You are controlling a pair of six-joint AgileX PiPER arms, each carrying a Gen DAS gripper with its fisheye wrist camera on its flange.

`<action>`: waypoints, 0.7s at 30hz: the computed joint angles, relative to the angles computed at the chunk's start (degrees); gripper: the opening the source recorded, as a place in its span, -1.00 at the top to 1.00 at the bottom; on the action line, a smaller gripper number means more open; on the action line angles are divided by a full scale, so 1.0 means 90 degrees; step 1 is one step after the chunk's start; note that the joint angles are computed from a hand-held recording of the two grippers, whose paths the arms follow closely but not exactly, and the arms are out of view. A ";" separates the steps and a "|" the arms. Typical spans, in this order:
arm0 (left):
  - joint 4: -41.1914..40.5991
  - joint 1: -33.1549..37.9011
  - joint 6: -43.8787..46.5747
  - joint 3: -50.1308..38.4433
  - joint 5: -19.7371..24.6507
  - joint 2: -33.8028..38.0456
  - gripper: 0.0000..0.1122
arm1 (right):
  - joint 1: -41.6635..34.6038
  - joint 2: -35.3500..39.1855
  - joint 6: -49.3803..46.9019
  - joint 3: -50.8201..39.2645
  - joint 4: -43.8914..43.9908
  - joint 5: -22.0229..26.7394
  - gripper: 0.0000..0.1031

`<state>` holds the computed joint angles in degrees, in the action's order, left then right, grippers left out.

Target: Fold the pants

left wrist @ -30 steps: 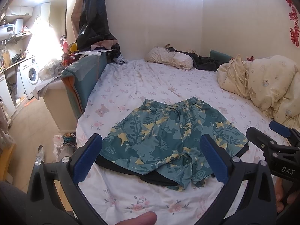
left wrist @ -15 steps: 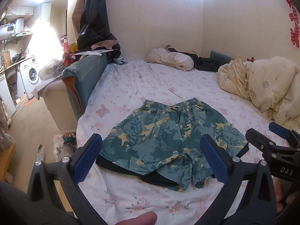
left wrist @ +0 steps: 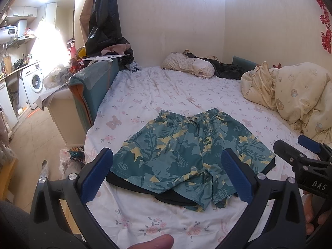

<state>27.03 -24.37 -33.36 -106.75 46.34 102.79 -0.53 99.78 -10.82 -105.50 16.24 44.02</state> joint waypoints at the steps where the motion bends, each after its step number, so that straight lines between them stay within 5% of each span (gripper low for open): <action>1: 0.0044 -0.0007 0.0015 -0.0022 0.0001 -0.0004 -0.83 | -0.0011 0.0006 0.0006 -0.0006 0.0005 0.0011 -1.00; 21: 0.0106 0.0036 -0.0102 0.0065 -0.0123 -0.0004 -0.83 | -0.0031 0.0019 0.0016 0.0005 0.0036 0.0012 -1.00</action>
<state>27.99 -24.04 -34.28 -106.16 45.23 102.76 -0.80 99.95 -10.67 -105.46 16.56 44.13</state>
